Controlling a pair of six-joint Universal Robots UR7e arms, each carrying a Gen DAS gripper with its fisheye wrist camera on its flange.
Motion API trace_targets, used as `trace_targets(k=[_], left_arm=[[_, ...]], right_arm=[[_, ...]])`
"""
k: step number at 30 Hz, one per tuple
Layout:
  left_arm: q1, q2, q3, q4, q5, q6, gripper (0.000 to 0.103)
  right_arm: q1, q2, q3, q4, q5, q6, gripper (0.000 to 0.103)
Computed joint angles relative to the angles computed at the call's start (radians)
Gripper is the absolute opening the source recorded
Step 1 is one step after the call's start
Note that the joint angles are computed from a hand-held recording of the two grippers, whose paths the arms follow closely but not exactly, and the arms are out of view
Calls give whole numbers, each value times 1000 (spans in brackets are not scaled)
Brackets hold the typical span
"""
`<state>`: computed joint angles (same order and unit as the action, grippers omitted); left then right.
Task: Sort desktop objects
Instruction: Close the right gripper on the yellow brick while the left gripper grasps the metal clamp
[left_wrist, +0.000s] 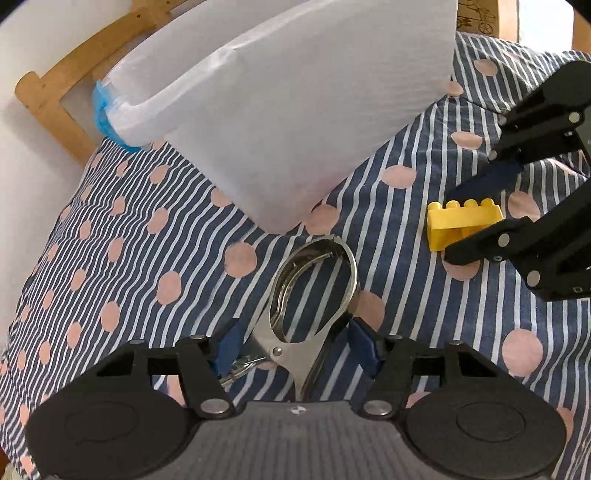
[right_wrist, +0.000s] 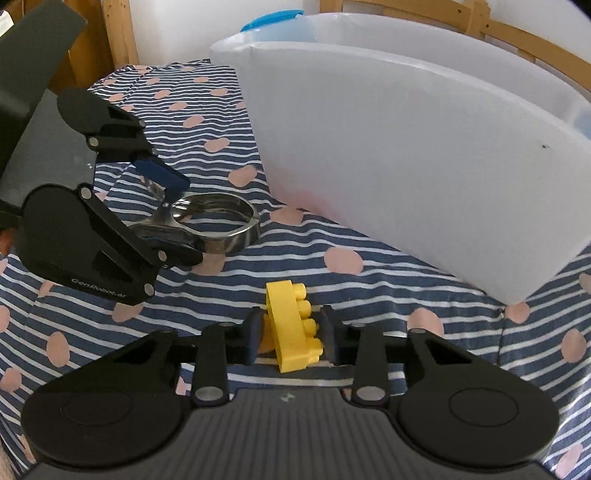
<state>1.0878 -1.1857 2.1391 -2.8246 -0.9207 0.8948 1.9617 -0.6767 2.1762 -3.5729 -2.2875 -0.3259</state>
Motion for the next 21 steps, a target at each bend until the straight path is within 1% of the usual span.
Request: trace_targets(k=[1,4,6,11,13,15,21], left_arm=[[-3,-1,6,-6,6,-10,64],[-14,-10,28,-27,25,-39,62],[-25,-20,49,-39,41,-59,60],[-62,-27,105,-67,88,-155,55],[-88,-83,128,-9,104,-227,55],[-99,-80,137,-15,120,-274,55],[-142,-117,206,-25,185,-387,54]], right_arm=[[1,0,2,-3,-2,-1,28],[5,-1,8,-11,-9,5,25],[10,-3,13,-13,-16,11,25],[23,-2,20,-22,-37,20,25],[26,0,23,-33,-41,24,25],[26,-1,27,-34,-44,33,25],[28,-4,38,-56,-57,35,25]])
